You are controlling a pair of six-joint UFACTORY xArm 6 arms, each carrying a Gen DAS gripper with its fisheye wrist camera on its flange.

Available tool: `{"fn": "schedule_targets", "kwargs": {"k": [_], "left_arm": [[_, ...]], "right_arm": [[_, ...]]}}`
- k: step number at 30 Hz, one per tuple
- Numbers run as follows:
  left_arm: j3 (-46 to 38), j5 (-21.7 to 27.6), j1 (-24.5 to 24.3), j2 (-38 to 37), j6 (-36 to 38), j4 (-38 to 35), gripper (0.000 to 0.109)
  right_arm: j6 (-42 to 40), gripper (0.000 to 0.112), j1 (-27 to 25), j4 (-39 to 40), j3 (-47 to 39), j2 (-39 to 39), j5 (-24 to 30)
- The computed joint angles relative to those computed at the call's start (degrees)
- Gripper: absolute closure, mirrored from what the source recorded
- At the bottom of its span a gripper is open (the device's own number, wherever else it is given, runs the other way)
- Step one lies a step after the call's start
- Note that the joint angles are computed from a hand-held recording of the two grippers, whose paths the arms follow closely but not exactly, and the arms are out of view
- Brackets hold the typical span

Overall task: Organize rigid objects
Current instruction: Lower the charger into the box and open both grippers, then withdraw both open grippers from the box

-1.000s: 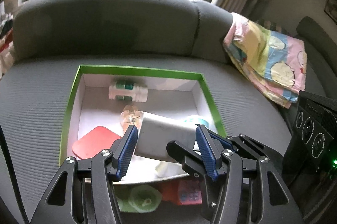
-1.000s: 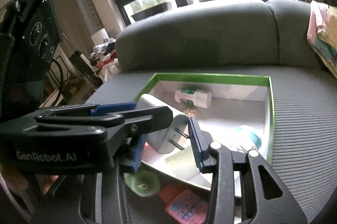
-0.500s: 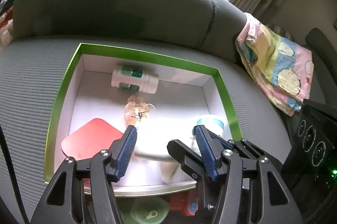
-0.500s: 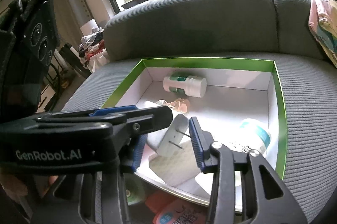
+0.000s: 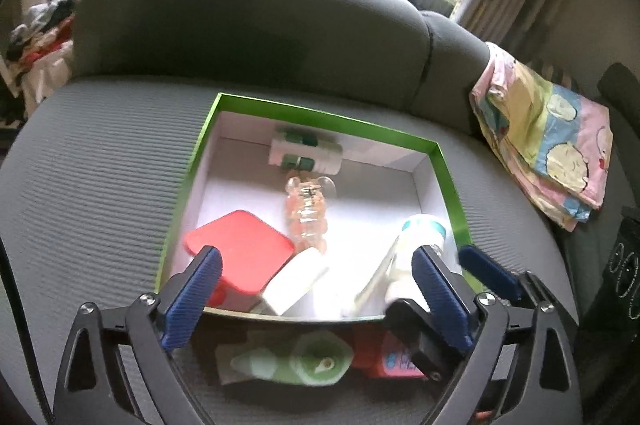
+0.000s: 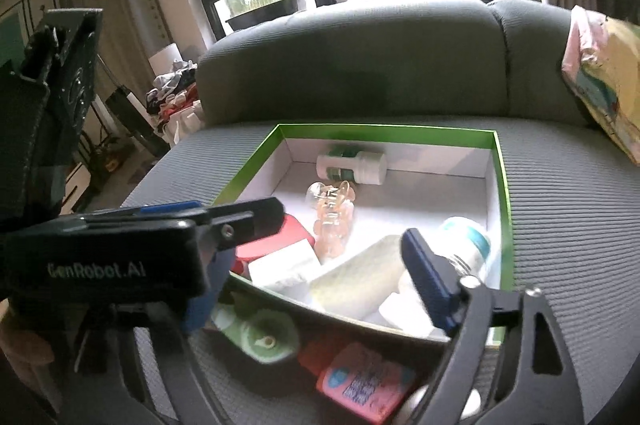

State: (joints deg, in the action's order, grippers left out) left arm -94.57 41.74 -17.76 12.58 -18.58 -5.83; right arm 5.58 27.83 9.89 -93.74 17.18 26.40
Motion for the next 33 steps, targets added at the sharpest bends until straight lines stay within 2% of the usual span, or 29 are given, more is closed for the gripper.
{"fn": "schedule_targets", "kwargs": {"k": [4,8,13,22,33], "left_arm": [[3.7,-1.3,0.0,-3.3,-2.6,2.6,0.009],[6.1,-0.8,-0.4,-5.6,-6.1,8.1,0.009],[9.9,-1.8,-1.0,-8.9,-9.6,12.4,0.009],[17.1,-4.0,-3.1,-14.9,-13.5,18.7,0.009],[21.4,-3.2,-6.5,-18.5,-17.4,24.6,0.009]], "right_arm": [[4.0,0.015,0.3,-5.2,3.7,-3.5,-0.9],[7.7,0.015,0.3,-8.8,6.9,-6.4,-1.7],[9.7,0.013,-0.4,-7.5,11.0,-10.1,-2.8],[14.6,0.011,-1.3,-10.6,17.9,-16.4,-4.4],[15.9,0.011,-2.7,-10.7,24.3,-22.1,-4.8]]}}
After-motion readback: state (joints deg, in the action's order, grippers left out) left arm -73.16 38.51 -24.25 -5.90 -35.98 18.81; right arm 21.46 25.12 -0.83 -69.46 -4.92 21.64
